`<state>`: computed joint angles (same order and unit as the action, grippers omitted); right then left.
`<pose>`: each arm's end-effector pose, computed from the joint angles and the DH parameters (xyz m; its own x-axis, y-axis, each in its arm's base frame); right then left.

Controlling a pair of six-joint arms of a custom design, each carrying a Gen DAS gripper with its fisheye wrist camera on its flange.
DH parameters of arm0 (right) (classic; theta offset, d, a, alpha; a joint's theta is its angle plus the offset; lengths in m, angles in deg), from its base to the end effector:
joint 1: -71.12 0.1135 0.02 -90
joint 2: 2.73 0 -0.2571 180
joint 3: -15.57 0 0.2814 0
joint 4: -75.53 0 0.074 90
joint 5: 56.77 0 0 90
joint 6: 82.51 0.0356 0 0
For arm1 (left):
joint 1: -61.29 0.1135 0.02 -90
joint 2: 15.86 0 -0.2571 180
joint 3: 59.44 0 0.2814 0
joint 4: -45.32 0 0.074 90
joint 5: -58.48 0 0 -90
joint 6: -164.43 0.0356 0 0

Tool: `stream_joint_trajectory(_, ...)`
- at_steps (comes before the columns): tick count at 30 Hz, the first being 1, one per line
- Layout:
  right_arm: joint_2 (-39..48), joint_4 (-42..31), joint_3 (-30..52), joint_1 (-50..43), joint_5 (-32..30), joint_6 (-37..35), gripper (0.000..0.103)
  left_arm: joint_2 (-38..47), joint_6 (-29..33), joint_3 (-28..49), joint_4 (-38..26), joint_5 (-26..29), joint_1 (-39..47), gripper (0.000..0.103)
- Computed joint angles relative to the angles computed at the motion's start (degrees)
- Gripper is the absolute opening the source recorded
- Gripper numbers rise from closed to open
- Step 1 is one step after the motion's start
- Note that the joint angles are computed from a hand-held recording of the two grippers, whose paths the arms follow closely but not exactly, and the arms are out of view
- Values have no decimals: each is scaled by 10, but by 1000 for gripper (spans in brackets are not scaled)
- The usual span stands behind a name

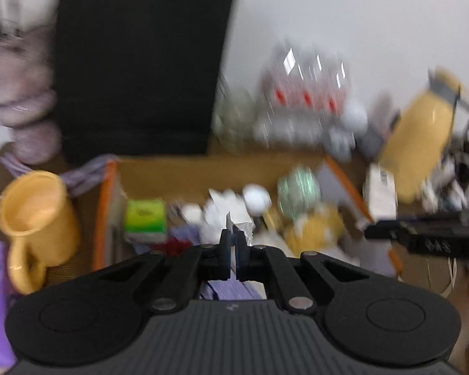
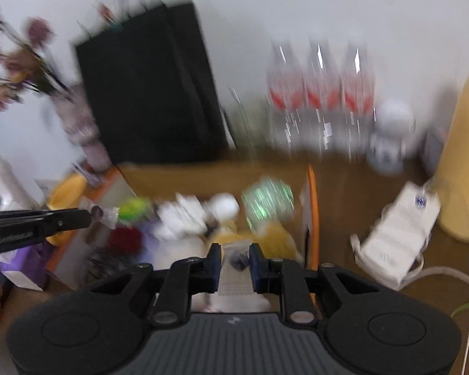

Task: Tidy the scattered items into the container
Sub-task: 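Open both grippers over the box to drop the clear packets inside, then move both grippers back toward the packets on the table before the box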

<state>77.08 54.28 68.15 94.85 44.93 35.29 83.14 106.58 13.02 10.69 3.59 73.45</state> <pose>0.2747 0.1129 0.1563 -0.7327 0.1768 -0.6572 0.0799 0.9813 0.1749 0.3579 0.0562 0.1514 -0.6725 0.3004 -0.6764 0.5394 0.8247 -0.1700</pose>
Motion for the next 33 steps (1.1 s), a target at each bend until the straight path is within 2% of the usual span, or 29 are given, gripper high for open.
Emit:
stream_joint_trajectory(2, 61, -39, 46, -14, 0, -16, 18, 44, 19, 44, -48, -49, -30, 4)
stream_joint_trajectory(5, 131, -88, 104, -4, 35, -34, 18, 70, 31, 59, -46, -106, -63, 4)
stream_joint_trajectory(9, 192, -140, 164, -1, 48, -55, 18, 108, 9, 99, -70, -131, -85, 7)
stream_joint_trajectory(11, 216, -163, 190, -10, 40, -62, 18, 118, 4, 121, -91, -136, -89, 23)
stream_joint_trajectory(12, 228, -174, 203, -13, 35, -64, 20, 118, 2, 127, -100, -135, -90, 44)
stream_joint_trajectory(13, 238, -187, 215, -18, 27, -62, 28, 115, 8, 132, -109, -135, -89, 56)
stream_joint_trajectory(15, 245, -201, 227, -23, 14, -64, 33, 104, 18, 139, -119, -144, -89, 59)
stream_joint_trajectory(17, 241, -212, 234, -20, 20, -73, 41, 105, 28, 159, -145, -160, -89, 67)
stream_joint_trajectory(19, 231, -226, 239, -15, 27, -78, 48, 107, 25, 178, -167, -184, -92, 89)
stream_joint_trajectory(22, 219, -248, 256, -19, 14, -74, 59, 102, -3, 197, -186, -214, -94, 96)
stream_joint_trajectory(24, 207, -261, 268, -28, -20, -62, 63, 101, -22, 213, -206, -233, -96, 98)
stream_joint_trajectory(26, 193, -267, 275, -38, -58, -39, 75, 98, -31, 218, -222, -251, -97, 99)
stream_joint_trajectory(30, 177, -270, 277, -37, -94, -7, 77, 91, -54, 208, -227, -270, -91, 101)
stream_joint_trajectory(33, 175, -270, 275, -22, -85, 7, 77, 66, -71, 171, -192, -269, -84, 102)
